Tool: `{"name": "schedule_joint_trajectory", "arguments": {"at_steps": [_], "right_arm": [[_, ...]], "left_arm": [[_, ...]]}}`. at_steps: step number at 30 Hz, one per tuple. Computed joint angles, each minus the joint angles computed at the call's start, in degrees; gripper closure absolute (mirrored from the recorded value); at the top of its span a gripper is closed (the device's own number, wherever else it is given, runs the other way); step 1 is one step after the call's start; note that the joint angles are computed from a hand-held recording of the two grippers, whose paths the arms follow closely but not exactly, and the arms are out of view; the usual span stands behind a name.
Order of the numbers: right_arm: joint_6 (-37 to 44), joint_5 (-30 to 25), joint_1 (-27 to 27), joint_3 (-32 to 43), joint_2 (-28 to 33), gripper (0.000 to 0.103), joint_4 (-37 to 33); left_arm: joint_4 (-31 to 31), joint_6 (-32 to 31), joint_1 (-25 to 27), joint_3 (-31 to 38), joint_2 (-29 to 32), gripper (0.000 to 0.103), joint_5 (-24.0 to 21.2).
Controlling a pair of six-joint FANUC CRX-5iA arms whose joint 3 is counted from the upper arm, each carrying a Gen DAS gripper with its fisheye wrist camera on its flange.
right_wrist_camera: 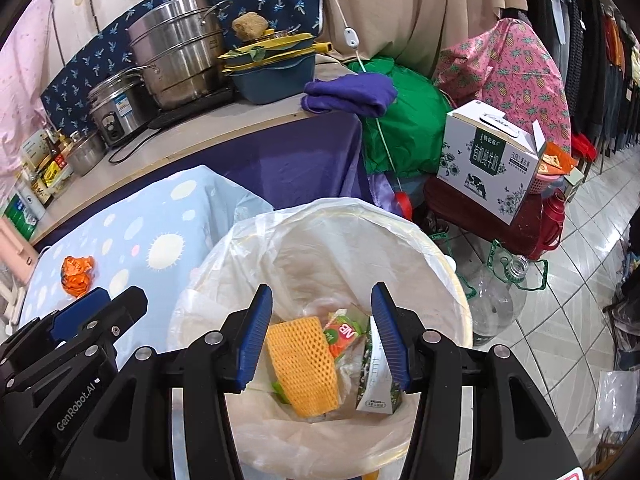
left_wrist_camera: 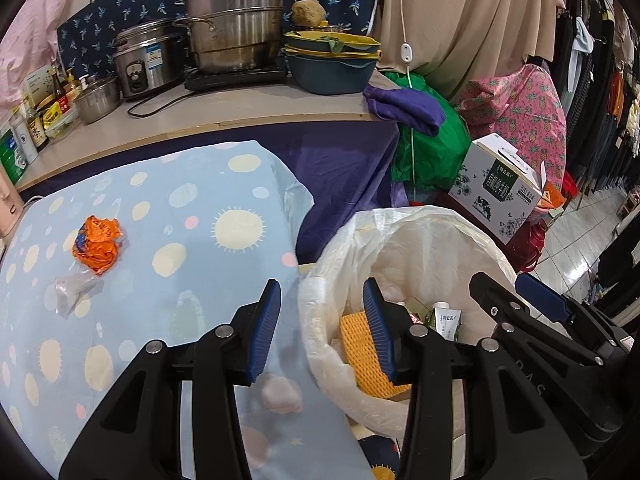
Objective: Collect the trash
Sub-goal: 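Move both tools back over the orange bag and clear wrapper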
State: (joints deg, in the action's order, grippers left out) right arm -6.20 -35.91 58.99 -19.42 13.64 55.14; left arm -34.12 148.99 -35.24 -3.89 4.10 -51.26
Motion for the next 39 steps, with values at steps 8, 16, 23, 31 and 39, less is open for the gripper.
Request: {"name": "schedule_joint_trajectory", "arguments": {"at_steps": [8,16,23,31,39], "right_arm": [[3.1,-1.4,3.0,4.4,2.5,0.052,-1.1],[8.1,-2.3,6.2,10.8,6.5,0.052,-4.0],[12.9,-3.5,9.0,17.6,11.0,0.052,-7.4],[21.6,-4.7,11.7,28.9,18.2,0.052,-13.6],[30.9,-6.6,12.9,43.7,27.5,0.044,-18.8]], "left_arm": [[-0.6,2.5,2.2,-5.0,-5.5,0.061,-0.6],[-0.5,3.5,6.2,-11.3,-12.4,0.06,-2.2],[0.1,2.5,10.9,-16.8,-18.8,0.06,-3.1],[3.0,-1.2,20.1,-24.2,-27.1,0.054,-2.8],[9.0,-9.8,33.8,-31.6,-34.4,0.048,-0.3]]}}
